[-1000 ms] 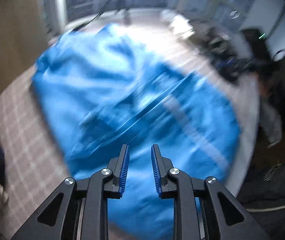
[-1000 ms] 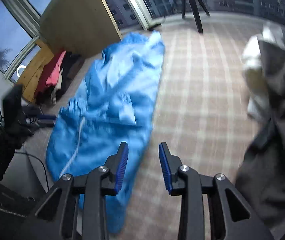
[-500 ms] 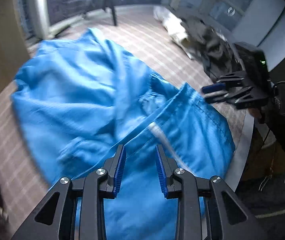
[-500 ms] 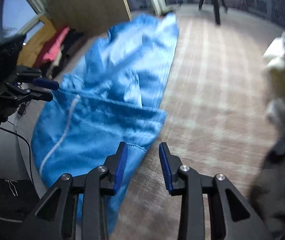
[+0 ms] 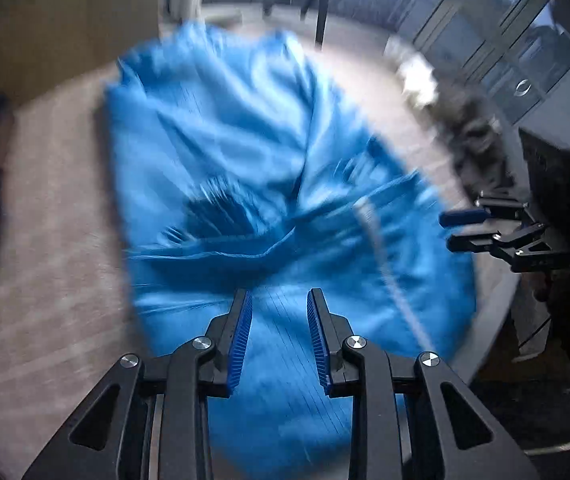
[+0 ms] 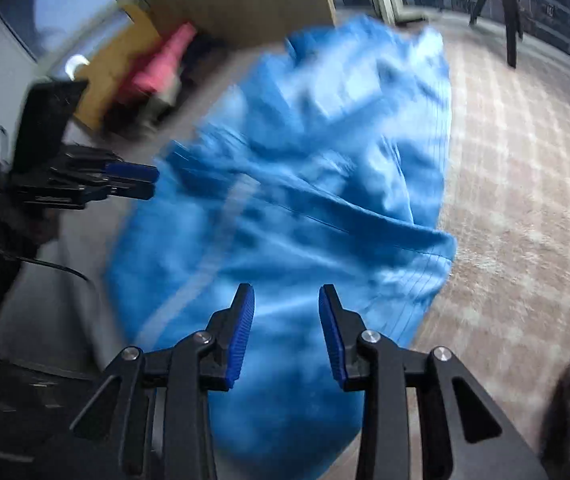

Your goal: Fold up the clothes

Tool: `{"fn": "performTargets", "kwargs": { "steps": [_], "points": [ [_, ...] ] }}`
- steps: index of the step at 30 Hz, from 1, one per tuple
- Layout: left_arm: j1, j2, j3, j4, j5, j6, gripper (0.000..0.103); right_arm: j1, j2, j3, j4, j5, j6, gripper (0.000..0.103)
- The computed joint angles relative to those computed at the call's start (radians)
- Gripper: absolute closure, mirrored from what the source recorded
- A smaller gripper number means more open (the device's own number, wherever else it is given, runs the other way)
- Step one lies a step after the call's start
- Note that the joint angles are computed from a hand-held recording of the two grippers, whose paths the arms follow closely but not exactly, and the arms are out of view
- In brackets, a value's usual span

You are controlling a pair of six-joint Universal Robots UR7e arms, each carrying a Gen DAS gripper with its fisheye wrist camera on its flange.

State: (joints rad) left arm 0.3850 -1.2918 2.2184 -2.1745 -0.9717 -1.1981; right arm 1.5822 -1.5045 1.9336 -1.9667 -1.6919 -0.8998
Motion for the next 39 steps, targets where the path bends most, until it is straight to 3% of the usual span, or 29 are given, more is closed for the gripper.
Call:
{"fn": "performTargets", "kwargs": {
  "steps": [4,6,8,10,14,18,20,23,28,36,37,39],
  "points": [
    [-0.114,-0.157,-0.042,0.156,0.074,-0.055,0.074,0.025,-0.078,-0.122,0.176,0.116,0.052,0.066],
    [-0.125,-0.197,-0.094,0.267,0.121,-0.053,0.074,0.062,-0.082,-0.155,0.142,0.121,0.076,0.064],
    [-0.080,-0.213,-0.133,0.293,0.148,0.031,0.068,0.106,-0.067,-0.188,0.077,0.102,0.100,0.061],
    [-0.035,-0.225,-0.172,0.308,0.172,0.119,0.066,0.152,-0.017,-0.206,-0.046,0.032,0.105,0.057],
    [0.088,-0.170,-0.221,0.288,0.181,0.272,0.066,0.214,0.131,-0.234,-0.241,-0.086,0.060,0.057],
    [0.250,-0.074,-0.248,0.168,0.179,0.437,0.066,0.238,0.338,-0.299,-0.399,-0.210,0.024,0.057],
    [0.334,-0.032,-0.247,0.022,0.148,0.543,0.066,0.235,0.435,-0.345,-0.437,-0.254,0.023,0.057],
    [0.428,0.048,-0.301,-0.046,0.153,0.698,0.062,0.212,0.567,-0.467,-0.396,-0.273,0.069,0.057],
    [0.540,0.164,-0.424,-0.044,0.168,0.829,0.061,0.190,0.715,-0.620,-0.341,-0.283,0.073,0.057],
    [0.622,0.254,-0.505,-0.081,0.125,0.905,0.061,0.174,0.836,-0.766,-0.241,-0.282,0.036,0.052],
    [0.621,0.257,-0.502,-0.094,0.123,0.922,0.064,0.171,0.843,-0.782,-0.205,-0.269,0.042,0.052],
    [0.621,0.266,-0.503,-0.099,0.130,0.937,0.088,0.164,0.860,-0.817,-0.135,-0.242,0.053,0.052]
  ]
}}
